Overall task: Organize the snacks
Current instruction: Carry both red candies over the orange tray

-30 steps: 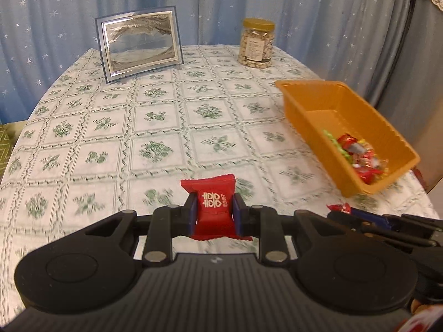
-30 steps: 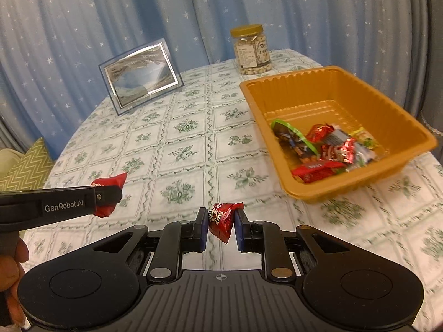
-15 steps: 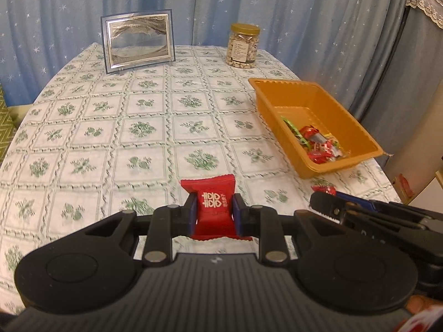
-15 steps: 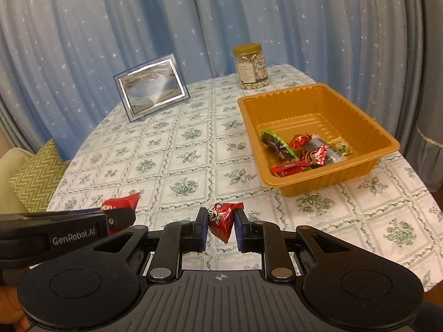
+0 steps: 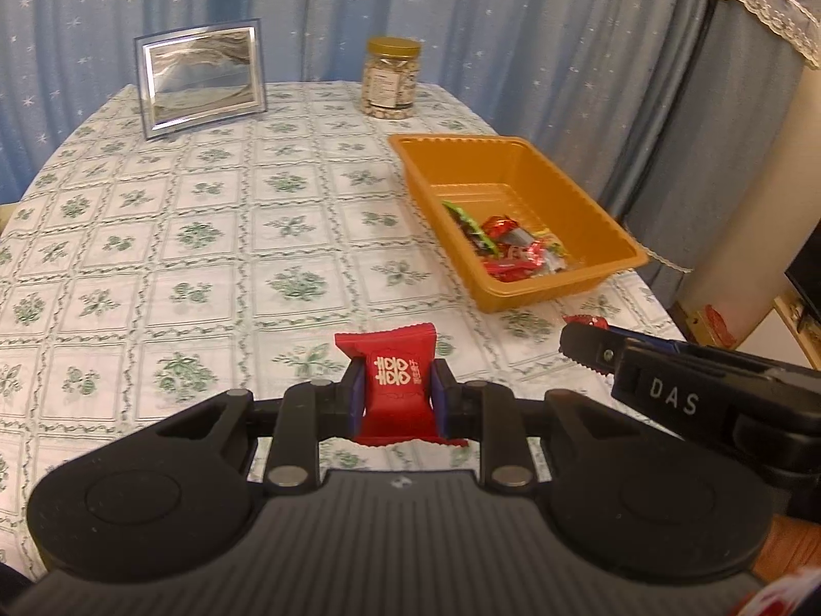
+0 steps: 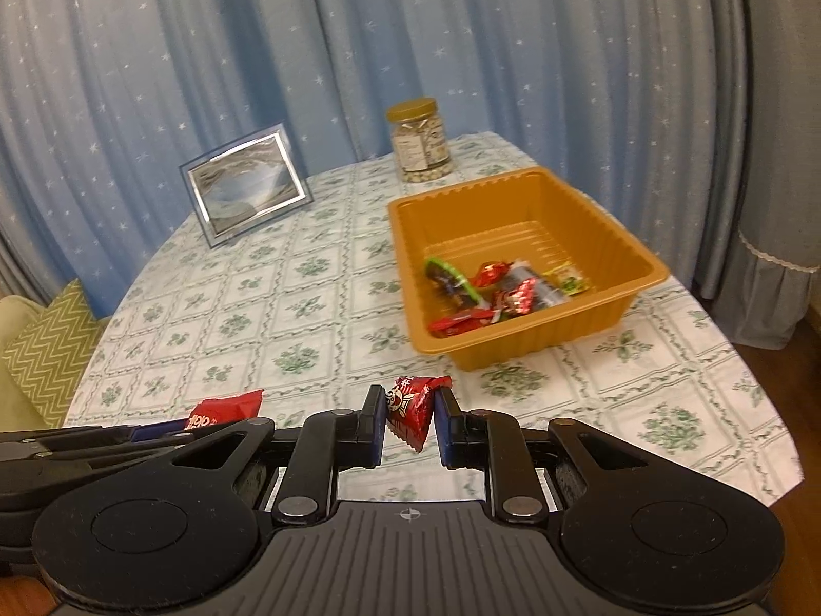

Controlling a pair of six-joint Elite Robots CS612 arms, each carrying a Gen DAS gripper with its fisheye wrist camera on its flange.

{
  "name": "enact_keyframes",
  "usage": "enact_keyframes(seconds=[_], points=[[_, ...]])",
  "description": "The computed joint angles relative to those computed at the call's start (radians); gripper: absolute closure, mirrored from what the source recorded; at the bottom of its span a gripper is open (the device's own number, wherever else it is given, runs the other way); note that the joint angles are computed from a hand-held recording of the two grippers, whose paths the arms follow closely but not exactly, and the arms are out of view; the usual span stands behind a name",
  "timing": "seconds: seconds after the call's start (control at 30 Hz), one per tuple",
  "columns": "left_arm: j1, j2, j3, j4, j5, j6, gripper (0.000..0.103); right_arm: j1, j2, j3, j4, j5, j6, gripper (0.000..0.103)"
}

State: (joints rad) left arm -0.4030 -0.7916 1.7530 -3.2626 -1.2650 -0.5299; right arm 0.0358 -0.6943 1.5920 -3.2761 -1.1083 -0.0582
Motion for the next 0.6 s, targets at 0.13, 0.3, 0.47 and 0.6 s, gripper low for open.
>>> enact_keyframes(seconds=[0.13, 0.3, 0.47, 0.6], points=[[-0.004, 0.004, -0.01, -0.002, -0.01, 0.008, 0.08, -0.009, -0.001, 0.001, -0.006, -0.011, 0.01, 0.083], [-0.006, 0.009, -0.02, -0.003, -0.021, 0.012, 0.08, -0.019, -0.003, 0.004, -0.015, -0.021, 0.023, 0.083], [-0.009, 0.012, -0.03, -0.003, -0.03, 0.023, 0.08, -0.027, -0.002, 0.0, -0.016, -0.029, 0.034, 0.083], [-0.01, 0.018, -0.043, -0.001, -0.04, 0.031, 0.08, -0.033, 0.0, -0.003, -0.017, -0.036, 0.042, 0.083]])
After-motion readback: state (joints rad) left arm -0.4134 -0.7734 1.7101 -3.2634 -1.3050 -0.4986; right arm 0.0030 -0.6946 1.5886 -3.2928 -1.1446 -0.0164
